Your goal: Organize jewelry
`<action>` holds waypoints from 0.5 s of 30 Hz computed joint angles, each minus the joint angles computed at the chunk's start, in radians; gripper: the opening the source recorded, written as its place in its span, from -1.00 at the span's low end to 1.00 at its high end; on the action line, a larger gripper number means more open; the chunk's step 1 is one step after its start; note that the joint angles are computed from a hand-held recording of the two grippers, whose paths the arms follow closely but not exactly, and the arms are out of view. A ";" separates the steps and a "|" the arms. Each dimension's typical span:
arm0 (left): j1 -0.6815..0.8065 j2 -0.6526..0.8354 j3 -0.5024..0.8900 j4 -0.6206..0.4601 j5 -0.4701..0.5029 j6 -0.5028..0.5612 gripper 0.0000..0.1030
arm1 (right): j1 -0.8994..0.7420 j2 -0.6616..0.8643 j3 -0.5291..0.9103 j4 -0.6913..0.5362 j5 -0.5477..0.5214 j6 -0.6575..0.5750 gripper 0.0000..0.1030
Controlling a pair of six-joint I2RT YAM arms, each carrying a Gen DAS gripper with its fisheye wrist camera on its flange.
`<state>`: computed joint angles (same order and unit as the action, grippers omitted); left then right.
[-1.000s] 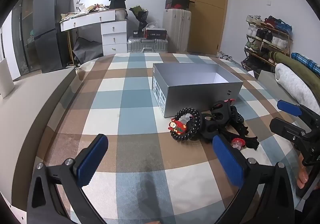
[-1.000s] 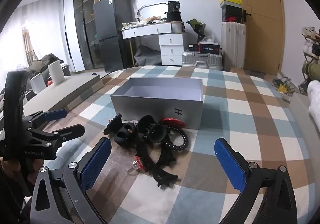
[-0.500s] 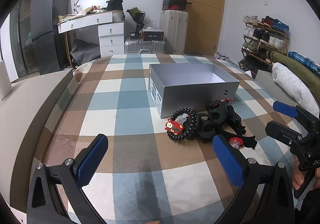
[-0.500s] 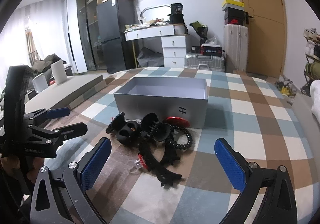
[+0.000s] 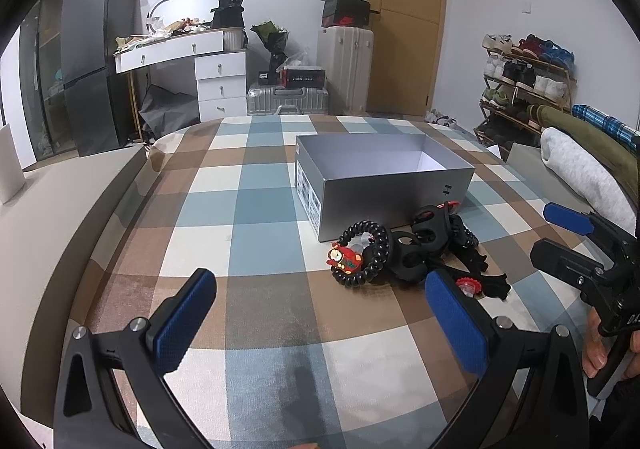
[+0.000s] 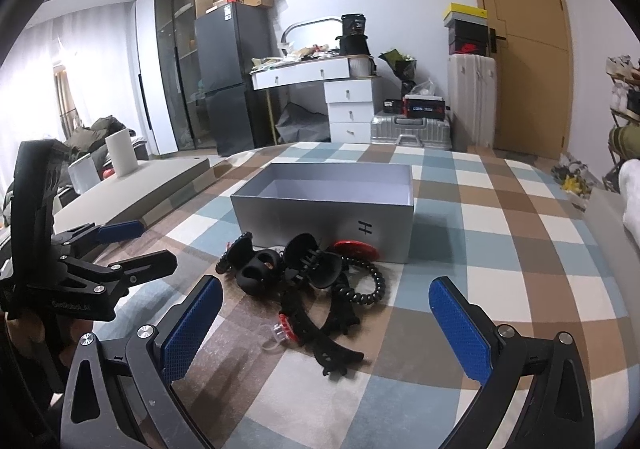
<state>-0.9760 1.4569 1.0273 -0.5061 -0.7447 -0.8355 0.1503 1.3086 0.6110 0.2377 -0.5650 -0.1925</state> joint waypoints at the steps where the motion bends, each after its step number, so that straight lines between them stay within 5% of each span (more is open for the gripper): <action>1: -0.001 0.002 0.002 -0.002 -0.002 0.001 0.98 | 0.001 -0.001 0.000 0.001 0.004 0.002 1.00; 15: -0.018 0.035 0.030 -0.020 -0.032 0.019 0.98 | 0.003 -0.003 0.005 -0.014 0.014 0.001 1.00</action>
<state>-0.9942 1.4922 1.0577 -0.5256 -0.7765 -0.8161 0.1530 1.3061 0.6163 0.2236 -0.5515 -0.1917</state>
